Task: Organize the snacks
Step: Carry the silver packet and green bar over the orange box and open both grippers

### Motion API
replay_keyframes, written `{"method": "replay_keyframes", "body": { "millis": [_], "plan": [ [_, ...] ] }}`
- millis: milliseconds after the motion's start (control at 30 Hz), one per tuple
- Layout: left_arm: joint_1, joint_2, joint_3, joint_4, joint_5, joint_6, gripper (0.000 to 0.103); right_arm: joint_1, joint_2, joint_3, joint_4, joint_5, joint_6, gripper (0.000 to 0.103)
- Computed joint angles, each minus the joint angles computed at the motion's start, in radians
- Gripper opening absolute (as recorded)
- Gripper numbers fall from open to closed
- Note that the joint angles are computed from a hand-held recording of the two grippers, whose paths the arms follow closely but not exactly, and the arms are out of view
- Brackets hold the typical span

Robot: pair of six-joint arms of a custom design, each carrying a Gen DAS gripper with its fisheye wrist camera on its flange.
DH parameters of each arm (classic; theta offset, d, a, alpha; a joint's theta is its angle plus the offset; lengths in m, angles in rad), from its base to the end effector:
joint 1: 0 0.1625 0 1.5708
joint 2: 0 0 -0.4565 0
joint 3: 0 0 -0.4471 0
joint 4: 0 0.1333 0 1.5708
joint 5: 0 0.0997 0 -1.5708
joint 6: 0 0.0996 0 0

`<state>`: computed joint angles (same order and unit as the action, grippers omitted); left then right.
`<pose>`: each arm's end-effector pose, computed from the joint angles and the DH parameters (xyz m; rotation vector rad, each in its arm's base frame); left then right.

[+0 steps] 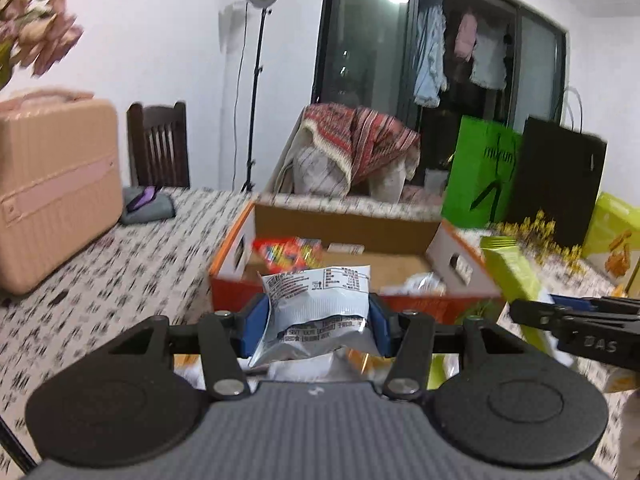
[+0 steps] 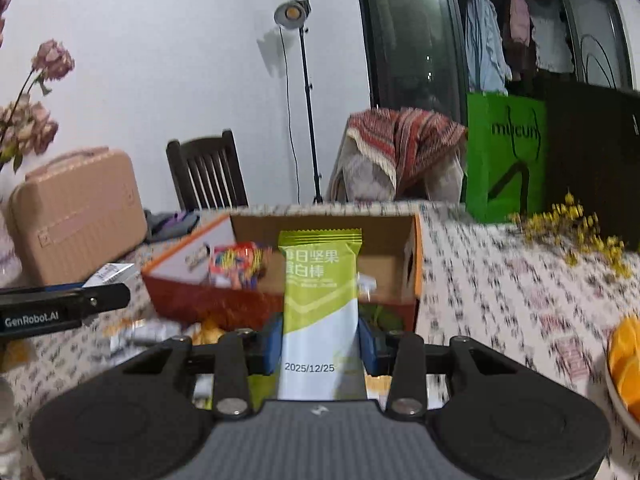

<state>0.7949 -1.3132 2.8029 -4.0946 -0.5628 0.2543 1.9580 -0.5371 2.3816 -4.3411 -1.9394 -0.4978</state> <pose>-0.0192 -0.3302 0.2168 0.4452 2.0768 -1.4017 0.2433 -0.3387 -0.0106 0.8516 -2.3350 1.2077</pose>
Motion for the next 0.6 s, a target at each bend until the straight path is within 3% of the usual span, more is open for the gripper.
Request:
{"method": "replay_keyframes", "body": {
  "millis": [333,600],
  "plan": [
    [0.091,0.076,-0.181,-0.059,-0.112,0.143,0.054,0.004,-0.048,-0.154,0.127,0.037,0.013,0.038],
    [0.180,0.129,-0.318,-0.017,-0.169,0.162,0.053,-0.021,-0.030,-0.282,0.236,0.043,0.055,0.038]
  ]
}}
